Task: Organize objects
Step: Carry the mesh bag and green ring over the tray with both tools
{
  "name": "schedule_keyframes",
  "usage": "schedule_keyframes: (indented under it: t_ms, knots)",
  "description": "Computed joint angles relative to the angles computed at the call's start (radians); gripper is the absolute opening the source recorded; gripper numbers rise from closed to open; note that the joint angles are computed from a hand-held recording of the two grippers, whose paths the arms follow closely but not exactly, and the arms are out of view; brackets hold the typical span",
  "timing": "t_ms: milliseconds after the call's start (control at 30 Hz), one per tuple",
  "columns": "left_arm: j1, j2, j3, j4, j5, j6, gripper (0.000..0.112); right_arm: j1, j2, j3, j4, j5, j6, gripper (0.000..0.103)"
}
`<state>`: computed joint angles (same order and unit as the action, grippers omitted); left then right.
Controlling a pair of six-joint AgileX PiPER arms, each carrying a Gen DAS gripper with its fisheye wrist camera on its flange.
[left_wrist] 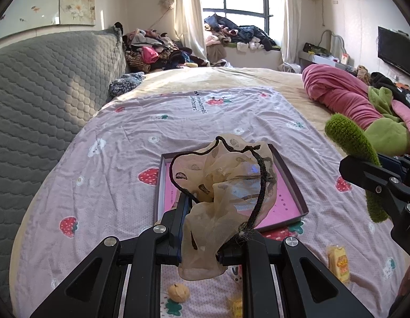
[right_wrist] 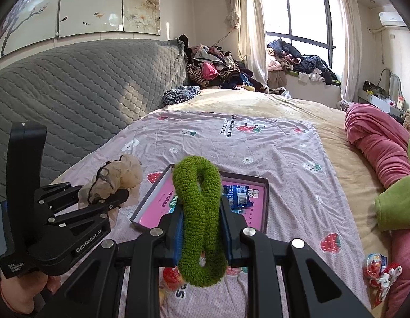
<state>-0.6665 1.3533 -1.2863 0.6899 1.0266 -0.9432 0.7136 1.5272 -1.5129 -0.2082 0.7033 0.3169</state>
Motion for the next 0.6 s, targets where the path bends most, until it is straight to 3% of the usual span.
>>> schedule_keyframes:
  t_ms: [600]
  knots:
    - [0.206,0.139,-0.058,-0.079,-0.171,0.134,0.018,-0.082,0.151,-0.071,0.062,-0.121,-0.052,0.024]
